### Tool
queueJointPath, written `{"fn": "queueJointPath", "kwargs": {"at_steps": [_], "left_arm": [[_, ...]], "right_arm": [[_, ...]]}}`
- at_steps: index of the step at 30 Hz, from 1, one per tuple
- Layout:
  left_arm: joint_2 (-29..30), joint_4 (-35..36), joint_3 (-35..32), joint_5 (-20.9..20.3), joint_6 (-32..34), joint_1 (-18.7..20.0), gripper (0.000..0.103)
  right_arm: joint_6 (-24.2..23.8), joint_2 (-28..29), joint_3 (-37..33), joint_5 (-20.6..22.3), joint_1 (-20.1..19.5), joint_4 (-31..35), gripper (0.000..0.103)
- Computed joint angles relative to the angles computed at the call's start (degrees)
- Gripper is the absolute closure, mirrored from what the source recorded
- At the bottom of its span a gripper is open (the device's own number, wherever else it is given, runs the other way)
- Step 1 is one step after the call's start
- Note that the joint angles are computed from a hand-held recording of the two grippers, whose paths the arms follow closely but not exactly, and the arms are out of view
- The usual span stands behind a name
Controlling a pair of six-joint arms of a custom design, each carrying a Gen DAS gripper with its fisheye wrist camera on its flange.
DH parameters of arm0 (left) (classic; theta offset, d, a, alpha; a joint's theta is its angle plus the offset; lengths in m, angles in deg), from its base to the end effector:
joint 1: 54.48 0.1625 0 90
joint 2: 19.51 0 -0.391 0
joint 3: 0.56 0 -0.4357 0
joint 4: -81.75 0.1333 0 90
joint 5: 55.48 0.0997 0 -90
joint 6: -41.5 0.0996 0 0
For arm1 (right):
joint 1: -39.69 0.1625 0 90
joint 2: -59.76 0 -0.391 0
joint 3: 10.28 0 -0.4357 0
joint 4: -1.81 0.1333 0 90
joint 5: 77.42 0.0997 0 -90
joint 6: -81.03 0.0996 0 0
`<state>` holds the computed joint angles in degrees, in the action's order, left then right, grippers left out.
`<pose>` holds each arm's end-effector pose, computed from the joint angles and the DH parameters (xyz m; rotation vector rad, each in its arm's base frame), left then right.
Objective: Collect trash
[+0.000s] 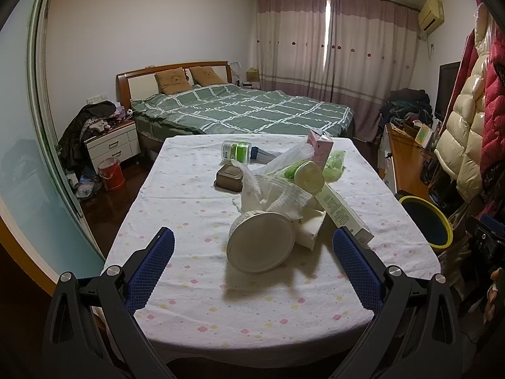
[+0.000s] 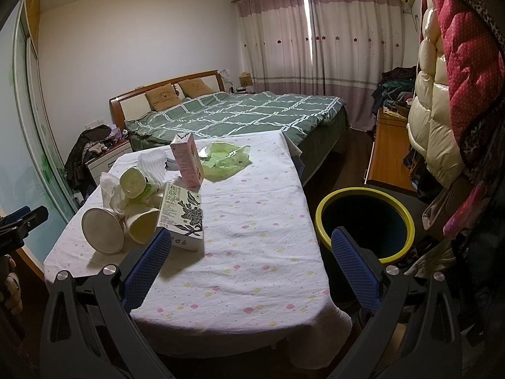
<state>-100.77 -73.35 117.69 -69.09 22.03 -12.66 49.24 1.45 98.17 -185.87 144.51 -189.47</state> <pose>-0.2240 -0.5092 0.3131 0.1106 1.9699 -1.2504 0.2572 -0.5741 0.1791 0.8045 -2.3550 1.1147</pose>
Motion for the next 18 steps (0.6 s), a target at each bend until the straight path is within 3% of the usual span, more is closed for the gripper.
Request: {"fn": "queueJointPath", "kwargs": {"at_steps": [11,18], "left_arm": [[2.3,-2.08,-2.41,-1.93,2.55,2.21,0.004],[4.5,-6.64,-4.73,-3.66,7.28,4.35,0.004]], "right_arm": [[0.76,2.58,-2.96,-0.74,-0.53,2.38,0.006],[-1.26,10.31,-14.27,-0.86,-0.57,7.94,0.006]]}}
